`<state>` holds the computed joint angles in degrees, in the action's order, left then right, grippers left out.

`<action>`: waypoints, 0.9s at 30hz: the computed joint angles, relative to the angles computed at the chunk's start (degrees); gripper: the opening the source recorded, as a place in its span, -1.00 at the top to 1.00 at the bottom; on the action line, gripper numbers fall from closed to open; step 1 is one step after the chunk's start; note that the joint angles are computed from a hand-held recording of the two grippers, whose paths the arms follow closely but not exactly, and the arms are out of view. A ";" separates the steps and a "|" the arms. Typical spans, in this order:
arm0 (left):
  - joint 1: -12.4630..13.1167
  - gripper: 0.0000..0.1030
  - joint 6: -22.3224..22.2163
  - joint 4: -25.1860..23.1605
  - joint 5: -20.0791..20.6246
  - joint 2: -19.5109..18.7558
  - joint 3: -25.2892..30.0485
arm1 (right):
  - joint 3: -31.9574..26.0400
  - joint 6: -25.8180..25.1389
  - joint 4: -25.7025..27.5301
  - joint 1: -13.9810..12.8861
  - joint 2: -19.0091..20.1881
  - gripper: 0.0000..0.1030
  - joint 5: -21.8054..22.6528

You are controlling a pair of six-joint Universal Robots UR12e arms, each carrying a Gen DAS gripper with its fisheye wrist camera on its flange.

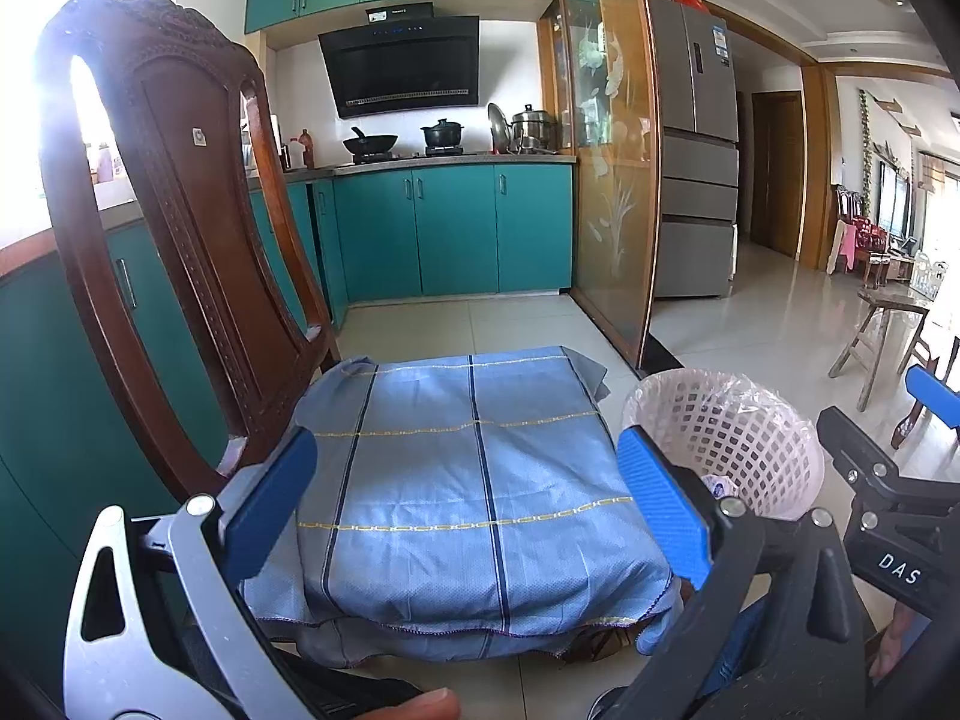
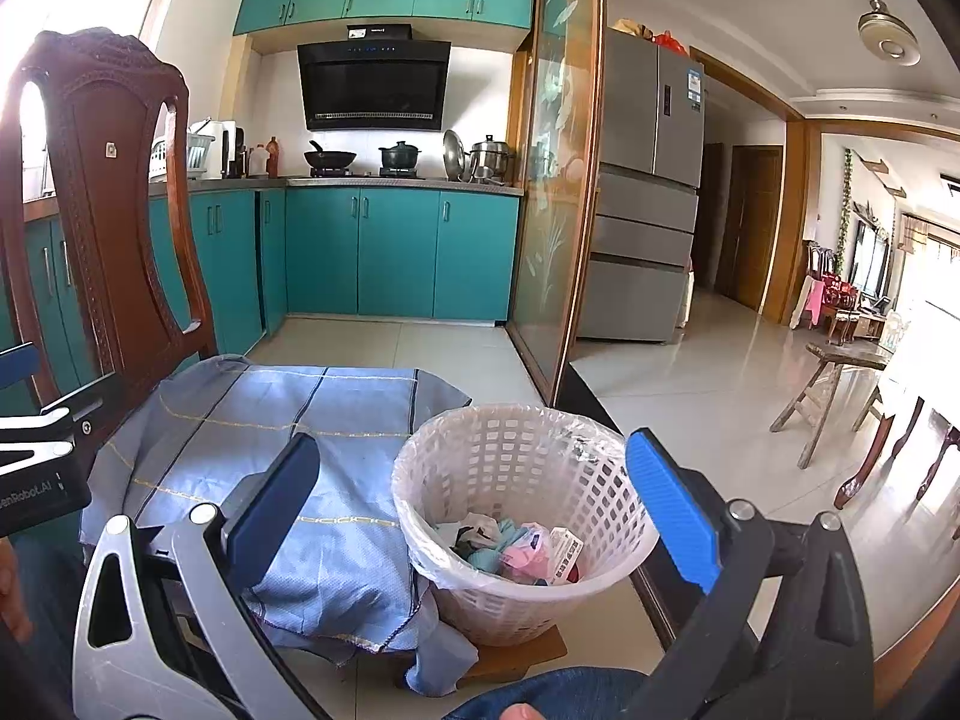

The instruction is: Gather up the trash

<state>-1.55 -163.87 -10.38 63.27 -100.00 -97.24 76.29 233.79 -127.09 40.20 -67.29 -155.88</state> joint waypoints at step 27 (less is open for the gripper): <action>0.36 -0.94 0.36 -1.03 -0.43 -0.56 0.23 | -0.11 0.20 1.09 -0.37 0.15 -0.93 2.26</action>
